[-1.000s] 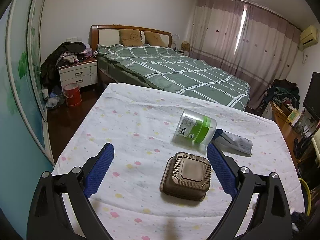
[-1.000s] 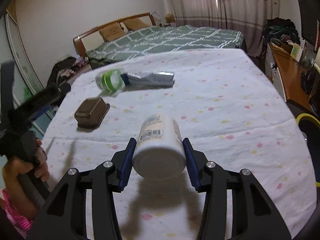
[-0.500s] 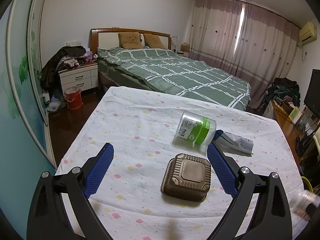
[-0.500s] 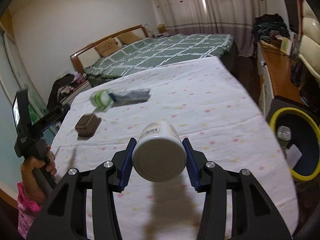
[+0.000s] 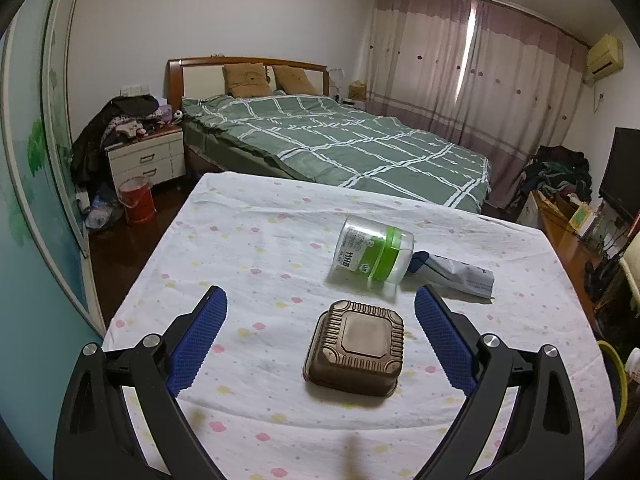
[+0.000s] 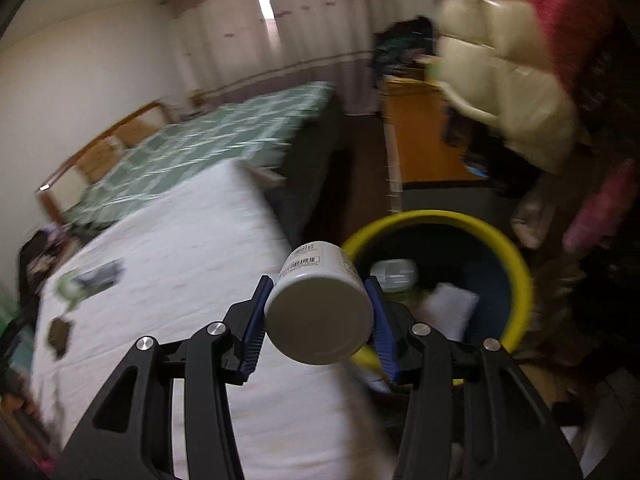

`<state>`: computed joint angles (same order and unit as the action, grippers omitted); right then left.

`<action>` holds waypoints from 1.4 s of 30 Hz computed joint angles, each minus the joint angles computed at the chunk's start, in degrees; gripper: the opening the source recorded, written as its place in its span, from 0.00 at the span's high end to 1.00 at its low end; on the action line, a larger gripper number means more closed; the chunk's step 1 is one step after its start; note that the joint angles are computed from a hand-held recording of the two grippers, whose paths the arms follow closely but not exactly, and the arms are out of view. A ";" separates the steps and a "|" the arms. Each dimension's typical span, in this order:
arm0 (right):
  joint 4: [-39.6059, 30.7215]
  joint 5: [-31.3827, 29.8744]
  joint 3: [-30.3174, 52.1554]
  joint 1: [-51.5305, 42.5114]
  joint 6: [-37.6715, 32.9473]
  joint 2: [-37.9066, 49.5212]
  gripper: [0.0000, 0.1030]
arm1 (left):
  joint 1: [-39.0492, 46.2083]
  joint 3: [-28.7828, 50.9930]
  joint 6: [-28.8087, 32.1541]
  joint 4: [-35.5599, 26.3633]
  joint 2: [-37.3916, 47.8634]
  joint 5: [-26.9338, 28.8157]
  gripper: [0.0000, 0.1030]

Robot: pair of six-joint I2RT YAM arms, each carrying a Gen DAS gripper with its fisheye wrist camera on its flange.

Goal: Collect trash
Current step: 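Carry the white pill bottle over the bin and open the right gripper, then grasp the brown square container with the left gripper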

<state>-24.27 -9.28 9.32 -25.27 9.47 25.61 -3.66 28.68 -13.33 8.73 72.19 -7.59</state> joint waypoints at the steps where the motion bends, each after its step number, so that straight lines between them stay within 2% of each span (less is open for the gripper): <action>1: 3.11 -1.53 -0.39 -4.74 -2.39 3.75 0.56 | -0.27 0.07 0.15 -0.03 0.20 -0.27 0.09; 3: 9.39 -3.72 -0.90 -10.91 -5.79 11.15 0.56 | -0.54 0.21 0.19 -0.12 0.57 -0.15 0.09; 7: 22.58 -3.95 -0.40 -15.45 -8.54 26.71 0.55 | -1.38 0.52 0.51 -0.13 1.45 -0.89 0.09; 11: 27.33 -3.62 -0.25 -16.36 -7.76 31.06 0.50 | -1.57 0.93 0.66 -0.04 2.47 -1.13 0.09; 15: 26.83 -4.91 -0.80 -16.74 -8.27 29.11 0.48 | -1.37 1.15 0.66 -0.25 2.79 -0.02 0.09; 23: 25.67 -3.53 -2.19 -12.43 -6.94 26.40 0.46 | -2.54 2.97 1.53 -1.35 6.20 0.74 0.08; 29: 23.40 -2.33 -2.73 -8.87 -5.26 23.47 0.46 | -5.28 7.91 3.07 -4.98 14.11 -0.59 0.08; 33: 21.30 -2.20 -2.99 -7.67 -4.56 20.82 0.46 | -3.73 10.50 2.65 -6.98 17.36 2.09 0.09; 42: 18.24 -1.93 -3.44 -6.13 -3.90 17.31 0.46 | -2.37 13.40 4.12 -7.33 21.70 5.73 0.31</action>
<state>-6.03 -11.22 5.87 -31.40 5.57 42.93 -6.03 42.08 -9.21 1.40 93.89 -1.87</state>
